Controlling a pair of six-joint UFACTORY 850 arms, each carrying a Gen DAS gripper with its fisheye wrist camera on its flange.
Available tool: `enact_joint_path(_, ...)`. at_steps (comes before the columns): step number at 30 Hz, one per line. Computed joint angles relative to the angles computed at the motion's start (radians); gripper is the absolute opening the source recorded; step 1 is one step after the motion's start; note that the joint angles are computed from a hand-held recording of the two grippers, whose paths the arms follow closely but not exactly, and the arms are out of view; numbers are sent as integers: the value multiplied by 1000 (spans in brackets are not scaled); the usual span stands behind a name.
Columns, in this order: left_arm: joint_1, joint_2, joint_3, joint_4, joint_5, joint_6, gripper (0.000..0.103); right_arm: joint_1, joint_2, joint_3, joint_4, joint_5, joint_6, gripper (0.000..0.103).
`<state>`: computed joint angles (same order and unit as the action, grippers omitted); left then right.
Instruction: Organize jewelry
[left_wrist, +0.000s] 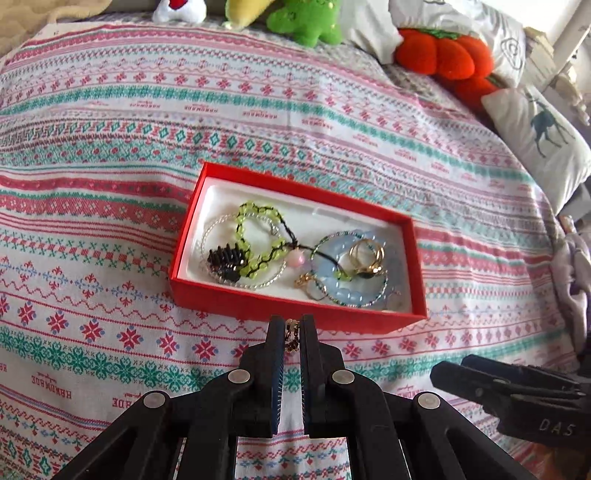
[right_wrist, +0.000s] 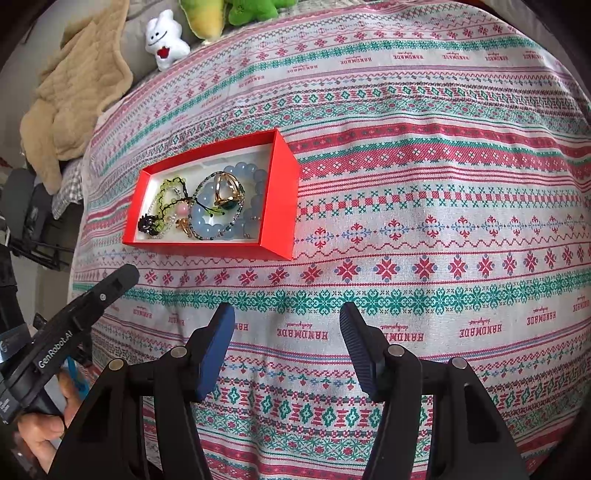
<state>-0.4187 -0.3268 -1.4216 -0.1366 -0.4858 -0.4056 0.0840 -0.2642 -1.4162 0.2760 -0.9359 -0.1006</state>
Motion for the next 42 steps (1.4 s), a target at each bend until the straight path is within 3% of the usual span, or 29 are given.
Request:
enact_joint_path(16, 15, -79, -45, -99, 67, 56, 4, 5, -9, -7, -25, 22, 55, 62)
enact_joint_path(19, 15, -59, -31, -125, 65, 72, 19, 8, -10, -7, -29, 25, 61, 62)
enact_joint_path(20, 11, -44, -17, -99, 68, 49, 28, 10, -10, -7, -32, 28, 65, 62)
enact_joint_path(26, -35, 19, 36, 193, -5, -181, 67, 25, 12, 16, -62, 39, 70, 62)
enact_joint_path(29, -60, 48, 53, 266, -56, -215, 85, 45, 36, 41, -117, 52, 88, 67)
enact_joint_path(32, -100, 87, 81, 441, -101, -357, 103, 67, 71, 78, -196, 79, 132, 74)
enact_joint_path(34, -119, 100, 85, 510, -163, -415, 103, 79, 99, 105, -241, 101, 165, 83)
enact_joint_path(37, -136, 137, 123, 564, -180, -466, 103, 97, 144, 143, -312, 129, 227, 101)
enact_joint_path(42, -156, 187, 188, 609, -209, -556, 103, 111, 202, 199, -337, 152, 245, 103)
